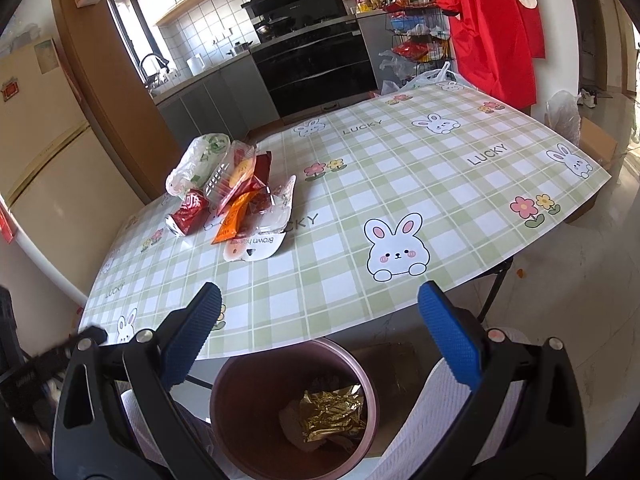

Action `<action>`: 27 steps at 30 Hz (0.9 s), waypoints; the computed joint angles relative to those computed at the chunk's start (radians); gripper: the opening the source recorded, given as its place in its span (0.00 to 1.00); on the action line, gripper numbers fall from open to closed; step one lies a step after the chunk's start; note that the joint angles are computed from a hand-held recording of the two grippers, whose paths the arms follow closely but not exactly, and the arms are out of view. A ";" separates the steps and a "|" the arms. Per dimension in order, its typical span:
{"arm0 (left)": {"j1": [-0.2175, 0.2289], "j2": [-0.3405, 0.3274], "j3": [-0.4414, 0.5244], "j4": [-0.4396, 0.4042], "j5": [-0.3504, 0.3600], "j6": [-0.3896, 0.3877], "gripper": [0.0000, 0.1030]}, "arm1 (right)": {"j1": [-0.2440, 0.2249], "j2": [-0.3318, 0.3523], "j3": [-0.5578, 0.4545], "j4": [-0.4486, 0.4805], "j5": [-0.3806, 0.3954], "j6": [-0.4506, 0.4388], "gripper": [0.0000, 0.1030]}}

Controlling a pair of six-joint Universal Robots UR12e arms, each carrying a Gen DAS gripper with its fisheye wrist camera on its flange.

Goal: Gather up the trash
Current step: 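Reach the left tool to the crushed red can and grasp it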

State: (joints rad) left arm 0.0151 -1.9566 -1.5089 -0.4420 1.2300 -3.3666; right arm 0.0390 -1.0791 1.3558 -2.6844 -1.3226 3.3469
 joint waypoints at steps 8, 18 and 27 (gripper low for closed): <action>0.041 -0.109 0.177 -0.070 0.093 -0.091 0.61 | 0.013 0.074 -0.104 0.035 -0.086 -0.003 0.94; 0.054 -0.319 0.485 -0.260 0.211 -0.271 0.61 | 0.031 0.202 -0.299 0.123 -0.087 -0.109 0.94; 0.056 -0.437 0.661 -0.370 0.284 -0.435 0.61 | 0.030 0.278 -0.411 0.154 -0.103 -0.167 0.94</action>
State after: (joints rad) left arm 0.0711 -2.3934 -0.8476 -0.8115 1.5143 -3.8020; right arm 0.0689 -0.8008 0.9447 -2.5308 -1.4257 3.1801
